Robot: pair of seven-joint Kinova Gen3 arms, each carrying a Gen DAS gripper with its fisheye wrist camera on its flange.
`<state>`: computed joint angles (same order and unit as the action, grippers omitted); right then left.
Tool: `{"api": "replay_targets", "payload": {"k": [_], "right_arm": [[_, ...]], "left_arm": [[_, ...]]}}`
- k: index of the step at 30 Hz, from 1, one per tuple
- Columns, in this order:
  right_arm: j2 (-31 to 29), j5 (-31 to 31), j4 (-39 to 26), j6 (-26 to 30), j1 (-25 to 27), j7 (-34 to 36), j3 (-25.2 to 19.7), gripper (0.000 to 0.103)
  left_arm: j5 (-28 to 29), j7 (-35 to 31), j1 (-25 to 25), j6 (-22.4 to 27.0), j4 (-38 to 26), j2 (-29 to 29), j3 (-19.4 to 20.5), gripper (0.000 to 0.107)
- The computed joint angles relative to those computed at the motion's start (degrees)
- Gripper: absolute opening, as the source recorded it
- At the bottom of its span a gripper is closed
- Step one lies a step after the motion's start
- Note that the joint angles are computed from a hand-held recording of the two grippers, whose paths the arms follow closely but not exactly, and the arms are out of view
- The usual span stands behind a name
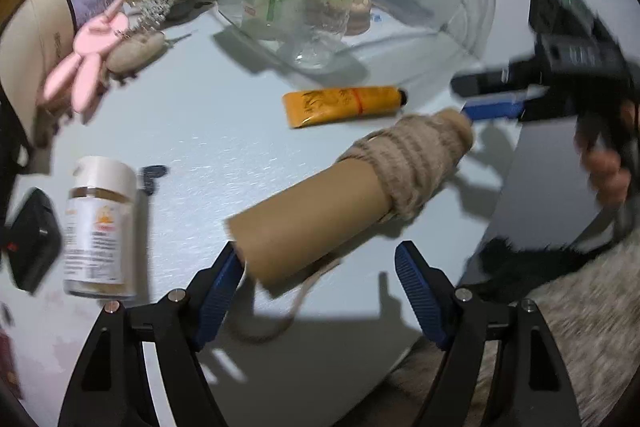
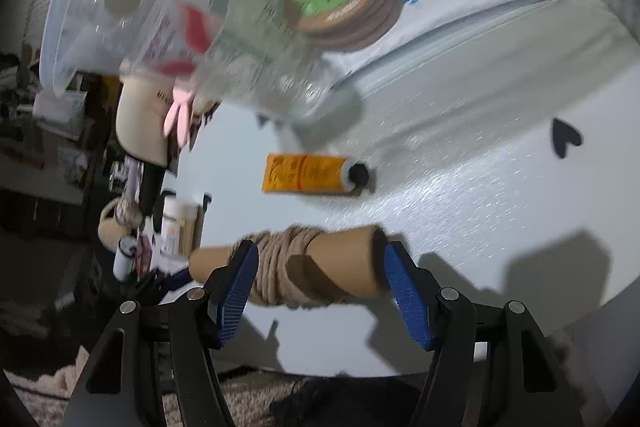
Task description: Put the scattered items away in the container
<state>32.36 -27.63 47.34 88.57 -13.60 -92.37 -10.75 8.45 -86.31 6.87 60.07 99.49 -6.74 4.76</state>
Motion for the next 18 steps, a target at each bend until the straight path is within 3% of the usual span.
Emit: {"api": "replay_targets", "payload": {"k": [3,5,11,14,16,18], "right_arm": [[-1.54,1.7,1.15,-1.61,-0.48,-1.3,1.1,0.066],[-2.31,1.52,2.05,-2.15,0.11,-1.98,1.16,0.066],[-4.56,1.12,5.55,-3.23,0.79,-4.27,1.33,0.066],[-5.86,1.5,7.3,-3.71,0.46,-5.54,1.55,0.066],[-6.52,1.76,8.13,-3.38,0.22,-7.26,1.86,0.066],[-7.59,-0.21,10.48,-4.22,1.29,-9.56,1.89,0.066]], "left_arm": [[-6.15,-3.31,-4.98,-0.82,1.13,-3.55,5.86,0.078],[-8.39,-7.97,-5.89,-1.17,1.04,-4.51,6.99,0.078],[-16.42,-21.95,8.07,-3.42,0.78,-1.66,-0.76,0.078],[-16.92,-28.94,14.97,-4.06,0.56,0.22,-6.29,0.078],[-16.18,-33.5,14.97,-3.03,-0.04,1.85,-6.57,0.078],[-15.69,-36.18,10.95,-2.5,-0.14,2.84,-2.88,0.078]]}}
